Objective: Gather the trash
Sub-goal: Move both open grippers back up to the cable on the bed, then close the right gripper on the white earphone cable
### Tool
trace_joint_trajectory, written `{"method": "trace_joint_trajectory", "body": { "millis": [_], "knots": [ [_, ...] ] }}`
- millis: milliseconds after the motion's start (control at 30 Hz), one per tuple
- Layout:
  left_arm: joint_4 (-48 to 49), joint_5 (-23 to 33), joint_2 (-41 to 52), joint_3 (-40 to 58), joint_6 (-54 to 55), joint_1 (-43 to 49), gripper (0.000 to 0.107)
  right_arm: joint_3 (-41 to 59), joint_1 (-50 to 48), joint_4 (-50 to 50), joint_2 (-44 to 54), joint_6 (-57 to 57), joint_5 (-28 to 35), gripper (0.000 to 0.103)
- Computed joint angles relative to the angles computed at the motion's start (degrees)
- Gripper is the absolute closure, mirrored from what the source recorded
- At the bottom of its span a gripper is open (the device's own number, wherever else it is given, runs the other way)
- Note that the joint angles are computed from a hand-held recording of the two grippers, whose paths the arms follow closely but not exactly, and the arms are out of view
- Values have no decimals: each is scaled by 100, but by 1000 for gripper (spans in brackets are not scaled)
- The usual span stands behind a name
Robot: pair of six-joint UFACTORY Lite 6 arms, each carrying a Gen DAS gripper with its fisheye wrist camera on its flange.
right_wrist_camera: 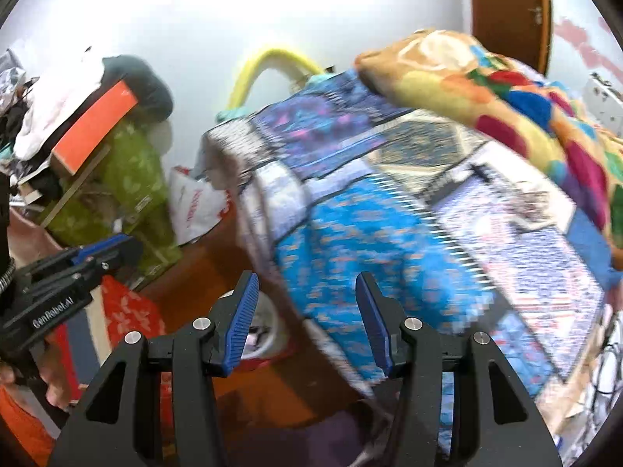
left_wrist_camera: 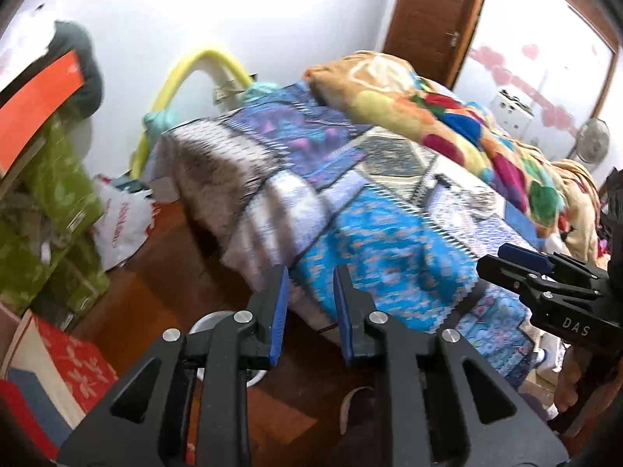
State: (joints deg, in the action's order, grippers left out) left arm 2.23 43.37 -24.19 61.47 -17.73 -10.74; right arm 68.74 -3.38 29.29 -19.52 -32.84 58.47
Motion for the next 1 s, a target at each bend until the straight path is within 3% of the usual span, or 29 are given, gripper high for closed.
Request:
{"method": "trace_joint_trajectory", "body": {
  "millis": [267,333,433,700,1000],
  "knots": [
    [934,-119,1393,1259,-1275,-1386,73,515,-2160,693,644,-1612,560,55],
    [1012,-186,1782,1578,-1411,-1571,64,635,-2503,781,874,-1801,591,55],
    [1167,-321,2490,2139,-1662,-1775,59,927,-2950,888,1441,-1968,504,55],
    [673,-255,4800,4272,-1273,-2085,59,1786,-3462,920,2847,-2019,274,55],
    [349,359,7360,7270,-829,-2188,59,4285,-3245,980,5068,-1450,603,55]
  ]
}}
